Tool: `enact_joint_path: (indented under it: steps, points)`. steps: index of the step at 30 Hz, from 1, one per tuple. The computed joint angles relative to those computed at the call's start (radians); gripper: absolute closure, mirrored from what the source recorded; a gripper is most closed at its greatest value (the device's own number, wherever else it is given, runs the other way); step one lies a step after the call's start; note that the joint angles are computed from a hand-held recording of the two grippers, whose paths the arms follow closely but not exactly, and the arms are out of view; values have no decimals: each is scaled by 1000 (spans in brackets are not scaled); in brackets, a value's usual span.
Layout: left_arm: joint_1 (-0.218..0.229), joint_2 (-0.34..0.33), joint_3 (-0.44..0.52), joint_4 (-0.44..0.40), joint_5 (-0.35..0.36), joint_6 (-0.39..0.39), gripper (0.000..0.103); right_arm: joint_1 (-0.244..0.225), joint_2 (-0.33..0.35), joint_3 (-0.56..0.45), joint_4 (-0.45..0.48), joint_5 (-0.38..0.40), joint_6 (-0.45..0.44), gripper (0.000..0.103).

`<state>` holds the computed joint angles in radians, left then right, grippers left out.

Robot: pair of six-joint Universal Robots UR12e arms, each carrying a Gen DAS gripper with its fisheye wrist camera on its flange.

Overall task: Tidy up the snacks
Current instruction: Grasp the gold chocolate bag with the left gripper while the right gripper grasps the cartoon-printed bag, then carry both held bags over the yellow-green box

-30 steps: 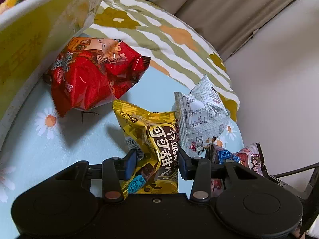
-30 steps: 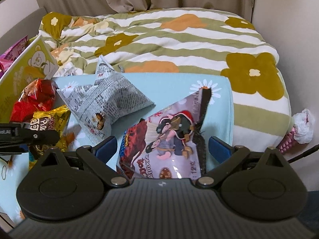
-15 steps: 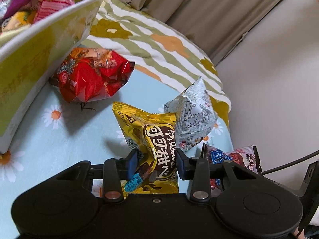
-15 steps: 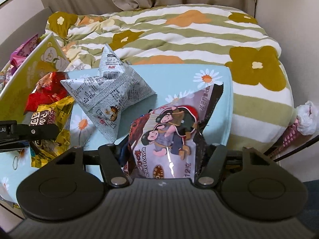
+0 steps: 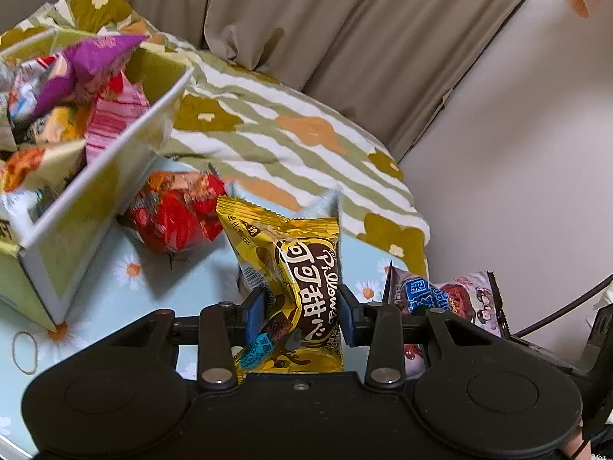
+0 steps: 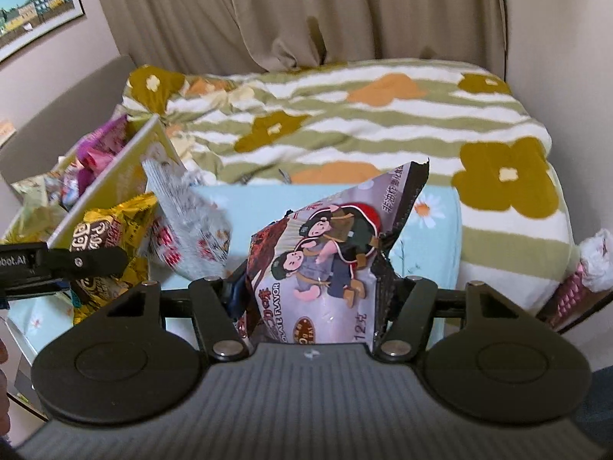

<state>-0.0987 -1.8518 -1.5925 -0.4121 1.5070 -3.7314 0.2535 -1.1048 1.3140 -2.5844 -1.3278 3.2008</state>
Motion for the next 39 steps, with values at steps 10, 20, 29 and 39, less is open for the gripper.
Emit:
enact_joint_path:
  steps: [10, 20, 29, 39]
  points:
    - [42, 53, -28, -1, -34, 65, 60, 38, 1, -36, -70, -3, 13, 25]
    - [130, 131, -75, 13, -45, 105, 60, 110, 50, -145, -95, -19, 41, 25]
    - [222, 168, -95, -18, -31, 165, 59, 180, 146, -327, -35, 9, 77, 25]
    - [316, 181, -134, -57, -132, 258, 0, 257, 268, -543, 104, -36, 112, 25]
